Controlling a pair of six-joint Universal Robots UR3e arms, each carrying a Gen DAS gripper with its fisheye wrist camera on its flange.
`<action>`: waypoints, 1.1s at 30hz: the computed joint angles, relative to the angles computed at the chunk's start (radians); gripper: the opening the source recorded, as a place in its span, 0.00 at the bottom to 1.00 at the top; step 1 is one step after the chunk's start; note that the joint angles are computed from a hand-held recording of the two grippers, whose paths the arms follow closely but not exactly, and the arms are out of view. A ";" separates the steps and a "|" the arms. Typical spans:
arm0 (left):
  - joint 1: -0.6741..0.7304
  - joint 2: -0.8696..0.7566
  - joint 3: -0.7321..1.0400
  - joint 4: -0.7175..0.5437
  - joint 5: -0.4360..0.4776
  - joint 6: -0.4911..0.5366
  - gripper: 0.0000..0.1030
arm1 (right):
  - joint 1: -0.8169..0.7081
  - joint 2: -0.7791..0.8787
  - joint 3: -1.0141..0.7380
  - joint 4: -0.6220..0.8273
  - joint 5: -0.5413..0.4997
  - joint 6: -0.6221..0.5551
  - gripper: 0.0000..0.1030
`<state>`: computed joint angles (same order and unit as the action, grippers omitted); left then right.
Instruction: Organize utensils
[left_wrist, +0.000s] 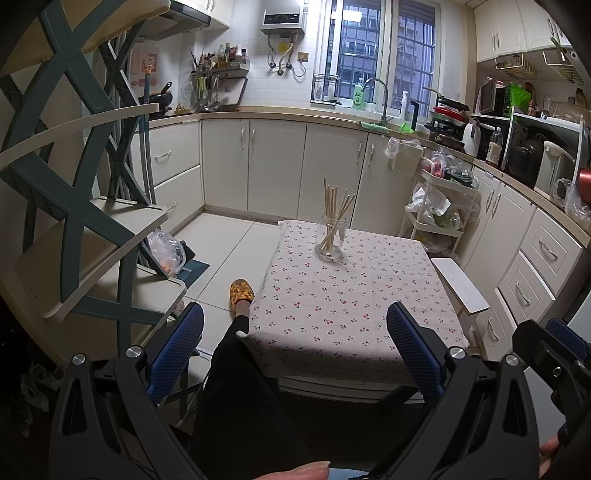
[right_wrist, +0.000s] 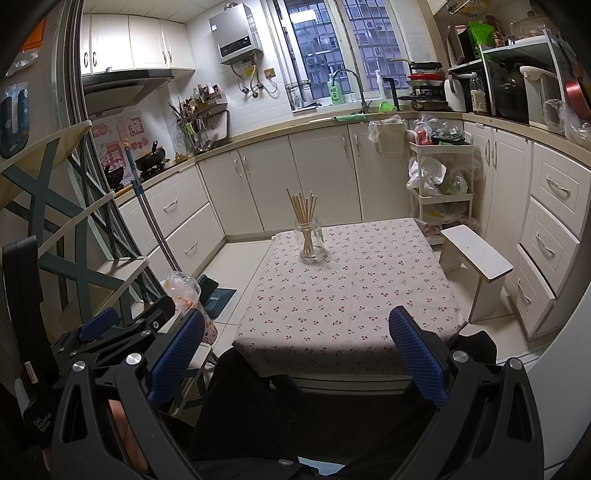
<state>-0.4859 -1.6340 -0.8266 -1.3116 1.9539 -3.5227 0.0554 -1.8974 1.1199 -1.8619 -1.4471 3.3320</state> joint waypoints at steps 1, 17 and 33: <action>0.001 0.000 0.000 0.000 0.000 0.001 0.93 | 0.006 0.001 0.000 -0.002 -0.006 0.003 0.93; -0.020 0.003 0.011 0.030 0.034 0.009 0.93 | 0.056 0.008 -0.018 -0.039 -0.064 0.015 0.93; -0.109 0.003 0.067 0.130 0.145 0.025 0.93 | 0.208 0.002 -0.034 -0.218 -0.251 -0.003 0.93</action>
